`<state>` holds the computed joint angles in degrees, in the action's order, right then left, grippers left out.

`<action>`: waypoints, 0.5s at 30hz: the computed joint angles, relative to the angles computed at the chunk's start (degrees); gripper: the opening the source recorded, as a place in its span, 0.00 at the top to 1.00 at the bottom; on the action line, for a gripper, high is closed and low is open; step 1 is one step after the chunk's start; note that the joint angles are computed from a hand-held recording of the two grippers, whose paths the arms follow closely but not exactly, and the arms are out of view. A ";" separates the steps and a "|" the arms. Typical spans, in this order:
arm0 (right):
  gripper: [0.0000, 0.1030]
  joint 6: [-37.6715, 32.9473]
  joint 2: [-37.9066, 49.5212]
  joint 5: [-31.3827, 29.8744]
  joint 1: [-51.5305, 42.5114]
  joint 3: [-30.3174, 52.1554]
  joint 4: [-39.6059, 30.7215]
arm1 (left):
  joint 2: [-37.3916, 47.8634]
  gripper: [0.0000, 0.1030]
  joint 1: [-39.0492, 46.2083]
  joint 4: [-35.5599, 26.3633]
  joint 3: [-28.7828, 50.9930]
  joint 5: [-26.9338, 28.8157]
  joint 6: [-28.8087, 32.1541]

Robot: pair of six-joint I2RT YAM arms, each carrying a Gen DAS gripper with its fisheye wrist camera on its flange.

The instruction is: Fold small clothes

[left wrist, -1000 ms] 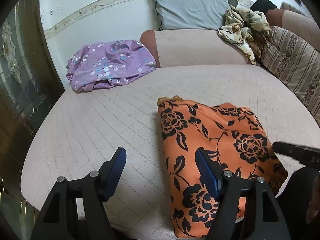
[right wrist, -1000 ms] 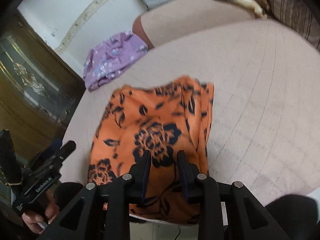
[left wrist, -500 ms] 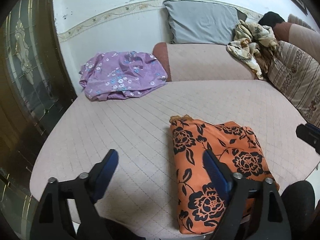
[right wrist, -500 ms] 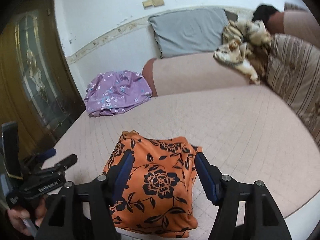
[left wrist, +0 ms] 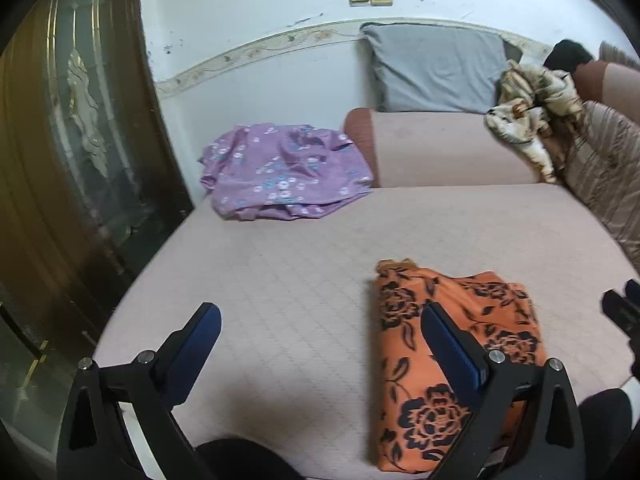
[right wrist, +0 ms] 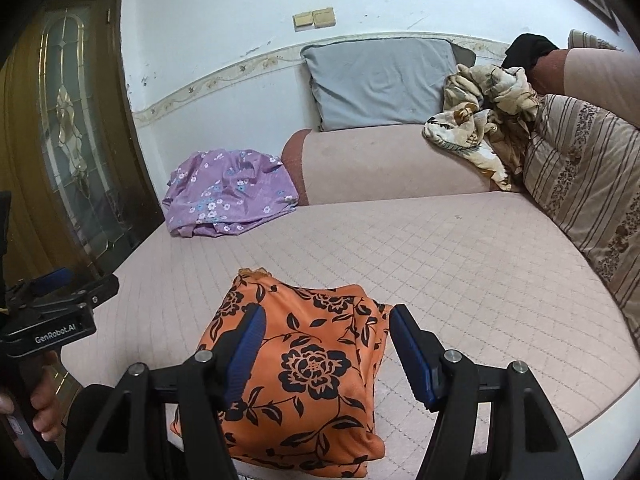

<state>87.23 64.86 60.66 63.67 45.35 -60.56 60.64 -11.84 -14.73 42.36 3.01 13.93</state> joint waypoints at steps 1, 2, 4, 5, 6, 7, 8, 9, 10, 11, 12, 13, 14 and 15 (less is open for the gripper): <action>0.34 0.01 -0.09 0.03 -0.12 0.10 -0.35 | 0.19 0.03 -0.50 -0.04 0.21 -1.14 0.37; 0.34 0.16 -0.10 0.04 -0.26 0.31 -0.79 | 0.25 0.03 -0.56 -0.16 0.39 -1.20 0.67; 0.34 0.10 -0.45 0.11 -0.42 0.35 -1.07 | 0.39 0.03 -0.25 -0.71 0.90 -0.62 0.47; 0.34 0.44 -0.38 0.22 -0.38 0.54 -1.50 | 0.36 0.03 -0.07 -1.05 1.08 -0.14 0.33; 0.34 0.65 -0.51 0.36 -0.37 0.56 -1.90 | 0.45 0.03 0.11 -1.29 1.27 0.33 0.29; 0.34 1.34 -0.40 0.55 -0.22 0.67 -2.55 | 0.55 0.03 0.19 -1.56 1.51 0.56 0.33; 0.34 2.21 -0.25 0.76 -0.01 0.74 -3.35 | 0.37 0.03 0.02 -1.68 1.49 0.39 0.26; 0.34 3.22 0.00 0.94 0.20 0.81 -4.28 | 0.31 0.03 0.04 -1.72 1.51 0.47 0.29; 0.34 3.86 0.11 1.01 0.28 0.80 -4.98 | 0.17 0.03 0.15 -1.87 1.49 0.74 0.34; 0.34 4.89 0.34 1.05 0.39 0.77 -5.91 | 0.23 0.03 0.11 -1.84 1.47 0.88 0.38; 0.34 5.56 0.39 1.06 0.45 0.79 -6.53 | 0.25 0.03 0.07 -1.93 1.49 1.04 0.43; 0.34 5.89 0.14 1.02 0.34 0.55 -6.79 | 0.37 0.03 -0.04 -2.16 1.58 1.15 0.51; 0.34 6.27 -0.06 0.97 0.19 0.33 -6.99 | 0.69 0.03 -0.06 -2.63 1.85 1.52 0.79; 0.34 6.54 -0.36 0.87 -0.04 0.06 -7.03 | 0.86 0.03 -0.08 -2.83 1.96 1.75 0.92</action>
